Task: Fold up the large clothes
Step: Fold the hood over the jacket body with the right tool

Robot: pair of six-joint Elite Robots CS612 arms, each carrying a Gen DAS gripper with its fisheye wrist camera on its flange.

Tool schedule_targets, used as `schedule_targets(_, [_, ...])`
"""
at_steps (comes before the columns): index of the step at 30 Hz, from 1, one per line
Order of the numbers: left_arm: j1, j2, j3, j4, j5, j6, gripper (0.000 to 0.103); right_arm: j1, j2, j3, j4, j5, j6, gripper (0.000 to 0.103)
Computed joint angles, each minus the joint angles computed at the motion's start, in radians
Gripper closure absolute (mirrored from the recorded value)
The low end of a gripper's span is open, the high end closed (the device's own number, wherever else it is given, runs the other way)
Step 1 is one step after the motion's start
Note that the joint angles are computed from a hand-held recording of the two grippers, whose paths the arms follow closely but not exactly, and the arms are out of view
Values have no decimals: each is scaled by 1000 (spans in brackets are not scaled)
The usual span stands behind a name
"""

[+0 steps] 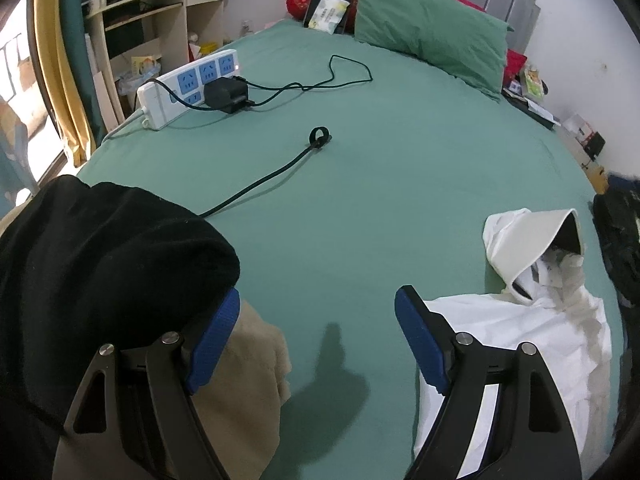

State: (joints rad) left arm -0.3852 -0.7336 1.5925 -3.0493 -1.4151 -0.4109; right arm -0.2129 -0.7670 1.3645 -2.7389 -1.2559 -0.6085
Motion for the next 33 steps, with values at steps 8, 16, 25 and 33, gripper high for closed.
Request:
schedule_targets(8, [-19,17,-12,15,84,50,20,48,128,-165,164,-68,-112,32])
schedule_targets(16, [-32,23,-15,24,115,73,20,32,113,-108,399,-13,-297,26])
schedule_targets(25, [-38,27,-17,40,109,82,20,64,130,-137,445,-122,-496,4])
schedule_targets(33, [-37,29,-17,45,116,77,20,88,188,-230,545,-138,-550,1])
